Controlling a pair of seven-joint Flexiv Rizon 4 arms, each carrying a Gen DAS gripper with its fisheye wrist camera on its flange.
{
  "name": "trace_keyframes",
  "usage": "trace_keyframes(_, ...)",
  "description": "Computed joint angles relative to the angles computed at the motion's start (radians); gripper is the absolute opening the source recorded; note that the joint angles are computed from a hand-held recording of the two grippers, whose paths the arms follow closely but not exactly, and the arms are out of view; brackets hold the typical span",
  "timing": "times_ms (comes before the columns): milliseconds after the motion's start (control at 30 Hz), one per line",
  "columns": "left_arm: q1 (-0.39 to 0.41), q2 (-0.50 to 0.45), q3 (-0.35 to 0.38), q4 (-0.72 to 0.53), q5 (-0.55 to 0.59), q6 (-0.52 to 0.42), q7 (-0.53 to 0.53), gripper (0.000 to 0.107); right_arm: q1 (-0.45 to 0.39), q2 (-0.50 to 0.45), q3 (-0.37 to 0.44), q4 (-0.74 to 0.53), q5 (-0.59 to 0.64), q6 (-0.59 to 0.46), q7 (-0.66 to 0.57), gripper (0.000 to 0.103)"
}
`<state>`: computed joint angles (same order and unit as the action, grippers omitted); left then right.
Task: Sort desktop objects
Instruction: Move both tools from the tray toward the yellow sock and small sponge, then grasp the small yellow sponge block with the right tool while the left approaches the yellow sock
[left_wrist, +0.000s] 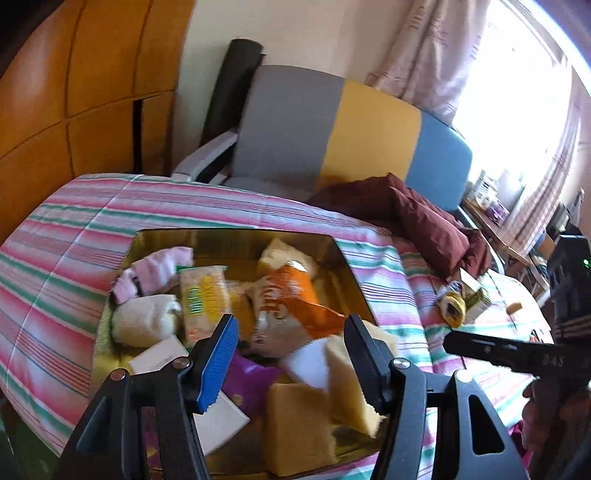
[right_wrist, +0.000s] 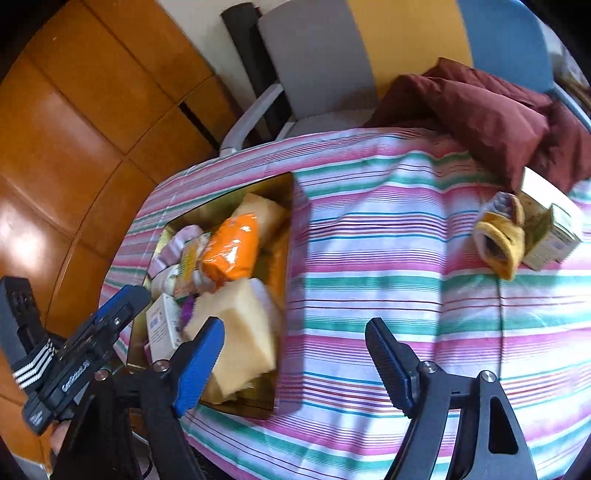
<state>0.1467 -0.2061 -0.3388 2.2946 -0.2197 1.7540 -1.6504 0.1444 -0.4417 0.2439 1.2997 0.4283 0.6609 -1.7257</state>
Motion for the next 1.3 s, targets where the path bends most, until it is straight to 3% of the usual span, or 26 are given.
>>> trace_keyframes(300, -0.022, -0.02, -0.062, -0.045, -0.007, -0.035, 0.074, 0.06, -0.036, 0.002, -0.057, -0.014, -0.066, 0.031, 0.065, 0.079)
trace_keyframes(667, -0.205, -0.085, 0.013, -0.171, -0.048, -0.122, 0.186, 0.06, -0.145, -0.074, -0.157, -0.1, -0.203, 0.042, 0.239, 0.08)
trace_keyframes(1033, -0.361, -0.214, 0.113, -0.371, -0.075, -0.266, 0.222, 0.06, -0.304, -0.301, -0.197, -0.397, -0.244, -0.016, 0.52, 0.08)
trace_keyframes(1300, -0.444, -0.324, 0.193, -0.537, -0.032, -0.379, 0.189, 0.06, -0.342, -0.488, -0.189, -0.633, -0.272, -0.049, 0.669, 0.08)
